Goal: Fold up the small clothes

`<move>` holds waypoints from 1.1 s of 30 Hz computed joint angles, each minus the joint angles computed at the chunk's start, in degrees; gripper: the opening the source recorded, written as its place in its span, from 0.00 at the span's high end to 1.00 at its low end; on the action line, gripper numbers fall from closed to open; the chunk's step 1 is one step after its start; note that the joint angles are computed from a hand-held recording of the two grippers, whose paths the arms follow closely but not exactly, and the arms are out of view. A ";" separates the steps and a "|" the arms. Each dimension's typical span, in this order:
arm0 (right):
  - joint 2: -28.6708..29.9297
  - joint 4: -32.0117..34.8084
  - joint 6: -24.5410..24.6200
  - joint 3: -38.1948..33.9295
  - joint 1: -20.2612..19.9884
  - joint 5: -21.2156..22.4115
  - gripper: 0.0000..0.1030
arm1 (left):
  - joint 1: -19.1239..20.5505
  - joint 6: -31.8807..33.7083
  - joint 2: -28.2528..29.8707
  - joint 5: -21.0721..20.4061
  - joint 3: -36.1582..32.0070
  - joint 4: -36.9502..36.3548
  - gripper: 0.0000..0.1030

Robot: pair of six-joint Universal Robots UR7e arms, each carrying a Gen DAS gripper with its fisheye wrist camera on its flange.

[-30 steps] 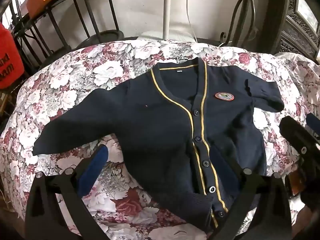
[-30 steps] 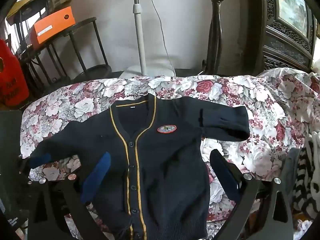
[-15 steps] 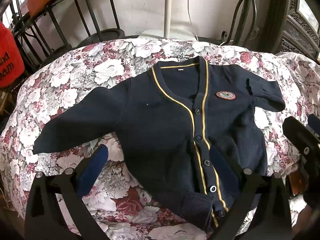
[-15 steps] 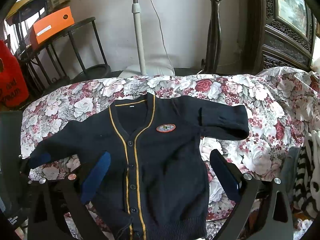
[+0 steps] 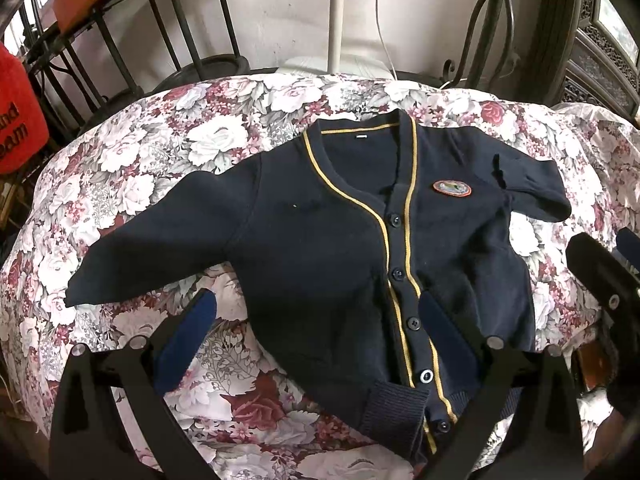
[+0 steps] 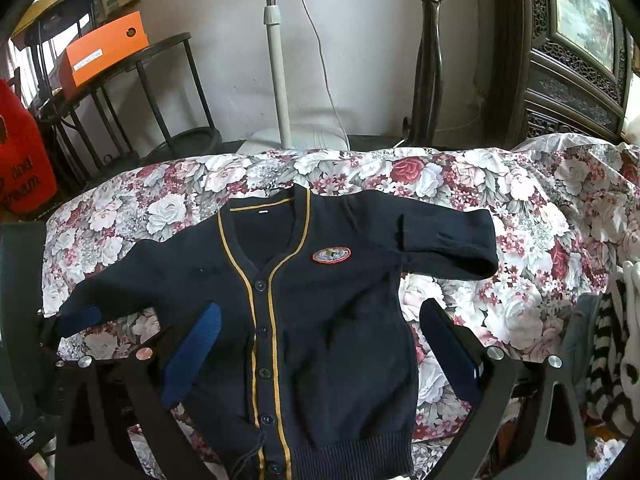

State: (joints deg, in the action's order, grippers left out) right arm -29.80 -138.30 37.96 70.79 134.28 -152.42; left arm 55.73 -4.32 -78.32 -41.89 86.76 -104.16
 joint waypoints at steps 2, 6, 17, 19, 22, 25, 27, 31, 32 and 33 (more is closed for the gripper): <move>0.02 0.10 0.07 -0.05 0.01 -0.02 0.03 | 0.01 0.06 0.00 -0.01 0.02 -0.09 0.05; -0.03 0.15 0.18 0.03 0.02 -0.04 0.03 | 0.13 0.03 -0.01 -0.02 0.06 -0.07 0.05; -0.03 0.21 0.20 0.04 0.03 -0.03 0.03 | 0.21 -0.02 -0.09 -0.06 0.18 0.02 0.05; -0.01 0.28 0.25 0.00 0.03 -0.04 0.03 | 0.53 0.28 -0.71 -0.20 1.23 -0.72 0.05; -0.01 0.33 0.25 -0.03 0.03 -0.01 0.03 | 0.50 0.34 -0.66 -0.12 1.21 -0.78 0.05; -0.08 0.25 0.19 0.12 0.00 -0.02 0.03 | 0.51 0.33 -0.61 -0.20 1.09 -0.64 0.05; -0.07 0.31 0.23 0.10 0.00 -0.05 0.03 | 0.57 0.42 -0.79 -0.08 1.42 -0.75 0.05; -0.12 0.24 0.22 0.21 -0.03 0.00 0.03 | 0.69 0.27 -0.92 -0.25 1.46 -0.52 0.05; -0.08 0.25 0.19 0.16 -0.02 -0.04 0.03 | 0.79 0.28 -1.12 -0.29 1.69 -0.51 0.05; -0.01 0.34 0.19 0.03 -0.04 -0.05 0.03 | 0.91 0.26 -1.31 -0.35 1.94 -0.50 0.05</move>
